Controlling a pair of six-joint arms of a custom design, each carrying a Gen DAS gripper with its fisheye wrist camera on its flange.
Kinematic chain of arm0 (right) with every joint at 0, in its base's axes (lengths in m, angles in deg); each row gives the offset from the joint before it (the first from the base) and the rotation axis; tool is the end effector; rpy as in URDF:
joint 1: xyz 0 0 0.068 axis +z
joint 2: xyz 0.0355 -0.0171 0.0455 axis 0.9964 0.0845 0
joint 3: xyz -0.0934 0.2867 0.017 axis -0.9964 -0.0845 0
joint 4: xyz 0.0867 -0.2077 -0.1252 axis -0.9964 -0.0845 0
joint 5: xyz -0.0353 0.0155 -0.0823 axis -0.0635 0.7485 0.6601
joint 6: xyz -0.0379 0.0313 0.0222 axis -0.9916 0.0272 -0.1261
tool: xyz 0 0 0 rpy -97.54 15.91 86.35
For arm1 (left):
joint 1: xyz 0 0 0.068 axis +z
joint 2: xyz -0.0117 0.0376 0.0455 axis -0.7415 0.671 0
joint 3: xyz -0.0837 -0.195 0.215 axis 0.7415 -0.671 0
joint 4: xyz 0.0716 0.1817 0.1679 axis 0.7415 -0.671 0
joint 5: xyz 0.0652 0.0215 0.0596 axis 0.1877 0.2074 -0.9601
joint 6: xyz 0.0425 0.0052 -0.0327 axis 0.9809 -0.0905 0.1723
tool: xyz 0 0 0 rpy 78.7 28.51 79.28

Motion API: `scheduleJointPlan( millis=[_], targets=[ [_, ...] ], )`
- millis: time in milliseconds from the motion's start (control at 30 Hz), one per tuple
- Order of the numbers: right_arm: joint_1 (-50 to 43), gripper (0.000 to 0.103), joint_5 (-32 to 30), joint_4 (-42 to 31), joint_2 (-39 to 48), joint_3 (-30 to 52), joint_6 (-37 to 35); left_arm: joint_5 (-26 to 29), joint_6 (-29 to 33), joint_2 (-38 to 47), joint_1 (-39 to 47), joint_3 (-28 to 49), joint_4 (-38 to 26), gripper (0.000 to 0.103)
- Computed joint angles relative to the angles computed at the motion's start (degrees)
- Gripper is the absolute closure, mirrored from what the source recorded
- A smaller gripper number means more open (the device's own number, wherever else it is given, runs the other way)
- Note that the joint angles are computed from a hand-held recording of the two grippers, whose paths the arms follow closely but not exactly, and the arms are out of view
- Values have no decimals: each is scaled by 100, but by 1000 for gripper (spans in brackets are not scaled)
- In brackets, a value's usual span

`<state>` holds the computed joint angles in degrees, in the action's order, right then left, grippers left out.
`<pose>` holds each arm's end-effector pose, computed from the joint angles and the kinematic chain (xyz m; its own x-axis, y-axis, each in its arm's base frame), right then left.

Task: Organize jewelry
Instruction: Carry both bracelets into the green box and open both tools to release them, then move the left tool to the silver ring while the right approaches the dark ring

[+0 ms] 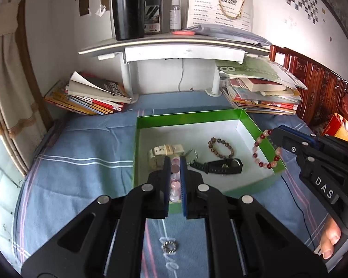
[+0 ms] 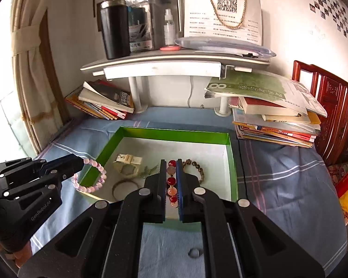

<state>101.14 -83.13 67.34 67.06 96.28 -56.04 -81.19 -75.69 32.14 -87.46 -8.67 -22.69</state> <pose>0.2489 0.0732 0.3234 -0.5571 -0.1285 -0.8204 -0.2972 0.9534 0.0524 0.2298 -0.1675 0.3329 -0.6411 0.0054 -0.7674 0.0051 1.0000 0.0028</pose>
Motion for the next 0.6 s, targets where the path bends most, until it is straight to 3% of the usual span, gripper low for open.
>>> scheduleJointPlan(
  millis=[100,367,433,500,600],
  targets=[
    [-5,95,202,55,564,277,-3,381,164,508,323,218,175,95],
    [-207,93,350,390,1754,599,96,708,341,1563,552,576,438,94],
    [-272,78,306,442,1698,506,45,649,342,1601,545,536,462,93],
    [-356,63,185,443,1492,355,14,552,311,1461,528,415,460,76],
    [-442,62,185,451,840,-90,-91,222,145,968,379,79,391,68]
  ],
)
